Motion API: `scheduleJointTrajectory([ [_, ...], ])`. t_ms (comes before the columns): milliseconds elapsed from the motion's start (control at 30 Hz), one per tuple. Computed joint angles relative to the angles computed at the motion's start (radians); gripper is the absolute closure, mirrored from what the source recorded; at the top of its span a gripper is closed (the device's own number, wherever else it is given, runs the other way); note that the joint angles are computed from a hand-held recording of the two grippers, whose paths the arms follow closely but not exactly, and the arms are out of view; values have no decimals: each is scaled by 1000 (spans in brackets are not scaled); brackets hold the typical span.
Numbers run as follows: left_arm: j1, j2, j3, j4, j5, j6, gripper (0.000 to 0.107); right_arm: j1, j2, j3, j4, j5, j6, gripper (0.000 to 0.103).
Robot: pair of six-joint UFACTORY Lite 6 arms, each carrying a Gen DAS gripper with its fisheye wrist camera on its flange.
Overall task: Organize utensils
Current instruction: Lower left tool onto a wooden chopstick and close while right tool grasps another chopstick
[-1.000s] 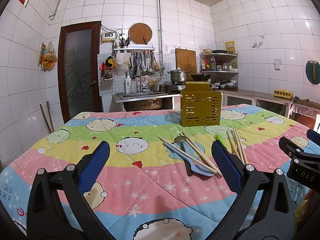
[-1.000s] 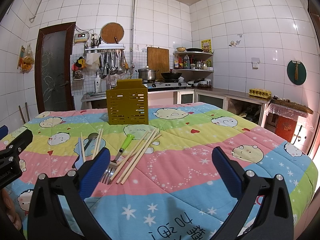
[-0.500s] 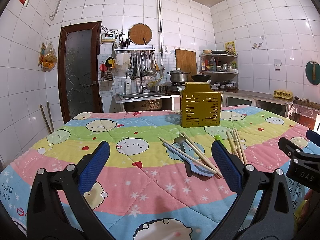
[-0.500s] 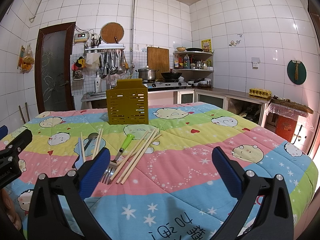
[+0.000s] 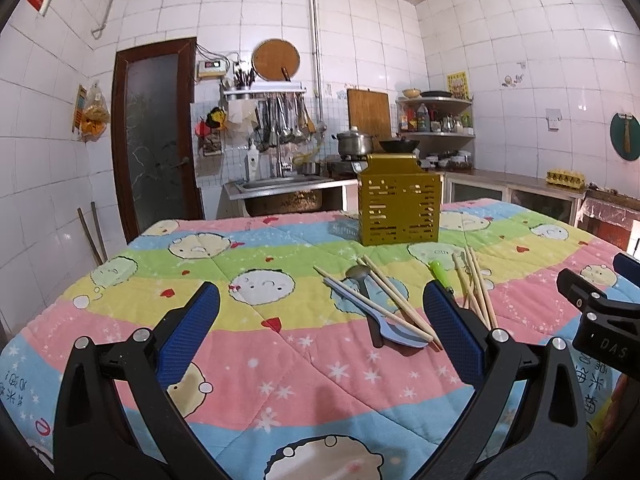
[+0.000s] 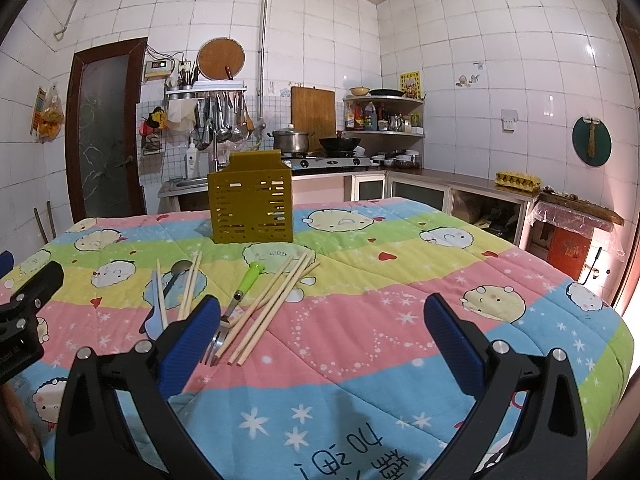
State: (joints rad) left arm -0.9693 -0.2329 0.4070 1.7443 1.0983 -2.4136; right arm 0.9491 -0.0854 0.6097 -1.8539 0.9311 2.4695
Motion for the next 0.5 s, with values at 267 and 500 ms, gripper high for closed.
scheduleJointTrajectory([
  [267,152,2,89,24,-192,110,9,-84,9,98,44,-115,-115,4],
  [500,389,33,242,76,-467,183,9,-215,105,291,89,-229,-261,4],
])
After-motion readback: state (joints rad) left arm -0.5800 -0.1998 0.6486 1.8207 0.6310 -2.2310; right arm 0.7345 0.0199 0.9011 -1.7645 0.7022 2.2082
